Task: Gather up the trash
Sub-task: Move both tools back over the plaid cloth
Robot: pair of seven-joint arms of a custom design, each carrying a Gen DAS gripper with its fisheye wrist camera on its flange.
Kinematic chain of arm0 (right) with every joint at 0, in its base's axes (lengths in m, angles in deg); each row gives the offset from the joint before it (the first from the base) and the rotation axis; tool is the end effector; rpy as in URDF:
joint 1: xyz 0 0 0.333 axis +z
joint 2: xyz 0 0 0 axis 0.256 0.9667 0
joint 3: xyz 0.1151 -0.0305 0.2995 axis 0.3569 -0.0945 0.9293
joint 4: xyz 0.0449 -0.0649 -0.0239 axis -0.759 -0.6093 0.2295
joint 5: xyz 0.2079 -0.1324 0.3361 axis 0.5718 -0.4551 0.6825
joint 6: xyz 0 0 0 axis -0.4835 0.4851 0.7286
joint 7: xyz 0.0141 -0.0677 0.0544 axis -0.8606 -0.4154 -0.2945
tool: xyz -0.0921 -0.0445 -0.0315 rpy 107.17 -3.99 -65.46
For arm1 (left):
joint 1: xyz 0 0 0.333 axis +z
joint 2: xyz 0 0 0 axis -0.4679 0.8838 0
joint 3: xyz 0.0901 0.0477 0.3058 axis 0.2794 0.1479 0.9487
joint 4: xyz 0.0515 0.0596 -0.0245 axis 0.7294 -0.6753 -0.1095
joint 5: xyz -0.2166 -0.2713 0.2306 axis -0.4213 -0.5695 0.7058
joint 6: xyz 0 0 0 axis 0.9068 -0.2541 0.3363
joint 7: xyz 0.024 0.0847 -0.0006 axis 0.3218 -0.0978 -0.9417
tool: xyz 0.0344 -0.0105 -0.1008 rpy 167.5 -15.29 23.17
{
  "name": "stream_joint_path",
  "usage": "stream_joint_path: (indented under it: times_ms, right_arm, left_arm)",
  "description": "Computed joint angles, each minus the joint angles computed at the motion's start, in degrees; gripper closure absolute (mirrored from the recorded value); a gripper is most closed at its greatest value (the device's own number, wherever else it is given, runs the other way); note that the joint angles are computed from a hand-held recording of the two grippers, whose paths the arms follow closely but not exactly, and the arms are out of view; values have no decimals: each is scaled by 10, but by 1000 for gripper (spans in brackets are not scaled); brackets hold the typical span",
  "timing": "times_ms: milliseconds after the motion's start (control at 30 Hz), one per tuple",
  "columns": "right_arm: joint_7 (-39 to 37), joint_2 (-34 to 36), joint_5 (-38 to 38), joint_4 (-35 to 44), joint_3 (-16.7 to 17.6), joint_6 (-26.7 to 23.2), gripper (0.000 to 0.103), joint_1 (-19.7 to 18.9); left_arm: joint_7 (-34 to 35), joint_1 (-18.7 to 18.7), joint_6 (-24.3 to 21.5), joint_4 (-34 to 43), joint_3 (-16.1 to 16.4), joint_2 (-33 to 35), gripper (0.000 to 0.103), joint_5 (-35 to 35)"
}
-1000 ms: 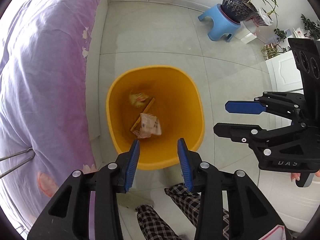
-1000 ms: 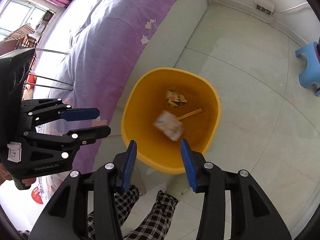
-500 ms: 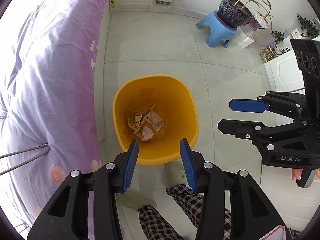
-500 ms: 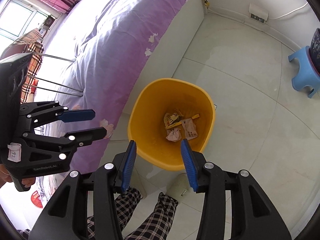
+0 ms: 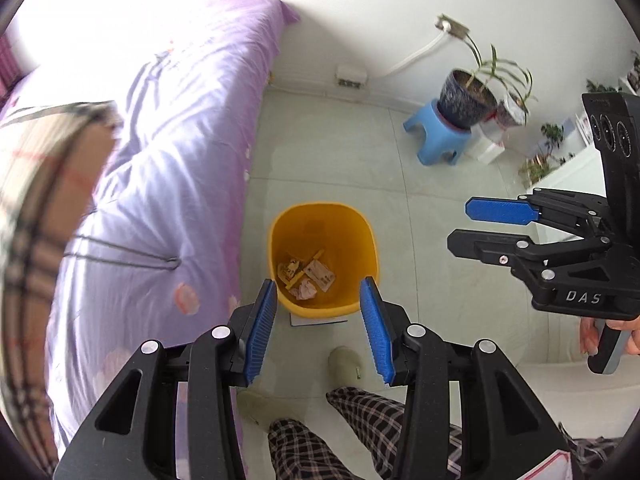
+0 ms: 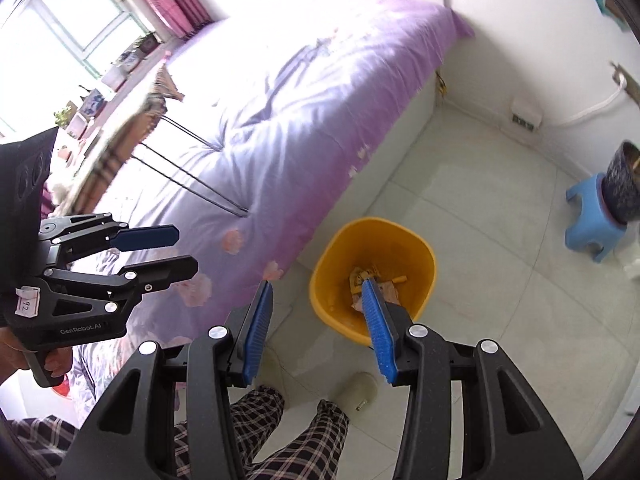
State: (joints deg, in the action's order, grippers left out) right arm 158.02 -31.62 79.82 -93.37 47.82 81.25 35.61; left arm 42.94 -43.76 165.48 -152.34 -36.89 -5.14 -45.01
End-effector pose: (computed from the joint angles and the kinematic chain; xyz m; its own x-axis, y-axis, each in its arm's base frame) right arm 0.4867 0.2879 0.5395 -0.0006 -0.9589 -0.2838 -0.9095 0.1185 -0.3985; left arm 0.5881 -0.3580 0.5489 -0.5762 -0.8011 0.1617 -0.7904 0.4959 -0.3596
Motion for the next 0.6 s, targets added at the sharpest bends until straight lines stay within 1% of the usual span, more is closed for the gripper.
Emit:
stream_joint_path:
  times_ms: [133, 267, 467, 600]
  right_arm:
    - [-2, 0, -14, 37, 12, -3, 54, 10]
    - [-4, 16, -25, 81, 22, 3, 53, 24]
    - [-15, 63, -42, 159, 29, 14, 53, 52]
    - [-40, 99, -43, 212, 27, 17, 53, 73]
  left_arm:
    - [-22, 12, 29, -65, 11, -71, 60, -8]
    - [-55, 19, 52, -119, 27, -132, 60, -4]
    - [-113, 33, 83, -187, 52, -208, 60, 17]
    - [-151, 43, 98, -226, 67, -252, 60, 32]
